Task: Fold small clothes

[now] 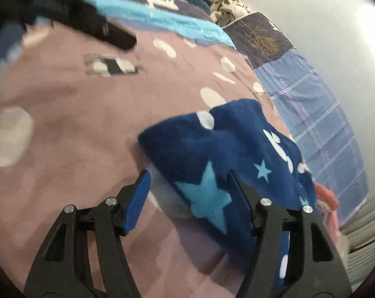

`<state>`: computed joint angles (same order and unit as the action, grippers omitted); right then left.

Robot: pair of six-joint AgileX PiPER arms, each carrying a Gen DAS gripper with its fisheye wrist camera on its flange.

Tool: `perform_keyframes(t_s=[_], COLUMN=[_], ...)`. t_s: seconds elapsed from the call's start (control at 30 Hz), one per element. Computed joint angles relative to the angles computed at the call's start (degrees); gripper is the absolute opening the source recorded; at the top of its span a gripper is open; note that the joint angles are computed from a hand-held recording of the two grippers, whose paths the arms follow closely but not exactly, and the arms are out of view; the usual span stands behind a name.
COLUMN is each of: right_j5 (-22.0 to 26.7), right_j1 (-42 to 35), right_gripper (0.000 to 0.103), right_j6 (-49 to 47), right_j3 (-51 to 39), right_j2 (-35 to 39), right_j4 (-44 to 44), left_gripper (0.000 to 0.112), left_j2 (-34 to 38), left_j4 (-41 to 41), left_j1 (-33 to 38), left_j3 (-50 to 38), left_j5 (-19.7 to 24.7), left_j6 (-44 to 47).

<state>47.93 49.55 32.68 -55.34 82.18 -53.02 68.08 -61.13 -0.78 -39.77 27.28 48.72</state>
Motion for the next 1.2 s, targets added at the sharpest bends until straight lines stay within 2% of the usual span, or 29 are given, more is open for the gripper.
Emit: perform_keyframes(t_s=[0.13,0.23,0.33,0.43,0.53,0.67,0.8,0.9,0.93,1.0,1.1,1.2], right_j5=[0.72,1.64,0.16,-1.16,-2.02,-3.16,-4.59,-6.35,-7.13,-9.48,-13.26,-14.13], right_j1=[0.4,0.63,-0.22,-0.9,-1.41,-2.08,-3.24,-4.8,-5.53,-8.09,-13.87,-16.22], right_gripper=[0.066,0.064,0.057,0.048,0.043,0.04,0.038,0.036,0.035,0.032,0.031,0.03], right_j6=[10.85,15.05,15.14,16.07,17.22,17.15,14.78,12.98,12.25,9.94,2.17,-0.65], right_j3=[-1.61,-4.53,-4.07,-2.74,-2.38,-2.42,-2.86,-3.33,-3.5,-3.82,-4.96,-5.05], right_j2=[6.72,11.08,10.35,9.37,9.01,8.09,6.34,5.59,4.97,2.45,-2.52,-7.09], right_j4=[-10.79,-15.3,-14.62,-15.14,-15.39,-13.92,-9.74,-7.54,-6.17,-0.27,13.85,20.1], left_gripper=[0.061,0.061,0.061,0.062,0.063,0.063,0.063,0.036,0.032,0.029,0.027,0.026], left_j2=[2.57,7.73,13.58,21.5,31.26,45.63,54.32,56.82,57.19,56.65,53.21,51.13], left_j4=[-8.62,-16.82,-17.52,-16.37,-11.12,-2.12,-7.45,-7.72,-8.89,-11.51,-13.69,-13.19], left_j1=[2.07,3.39,4.51,4.2,0.42,-5.37,-6.53,-7.04,-6.94,-6.72,-7.16,-8.45], left_j3=[0.24,-1.68,-7.28,-16.94,-29.59,-47.58,-57.03,-60.17,-60.2,-59.33,-57.39,-59.85], left_j5=[2.86,8.24,14.85,22.91,26.47,27.91,29.95,29.01,29.05,29.0,28.18,28.34], left_j6=[7.72,12.89,11.29,9.78,2.38,-10.4,-12.03,-16.55,-17.12,-16.33,-12.68,-14.34])
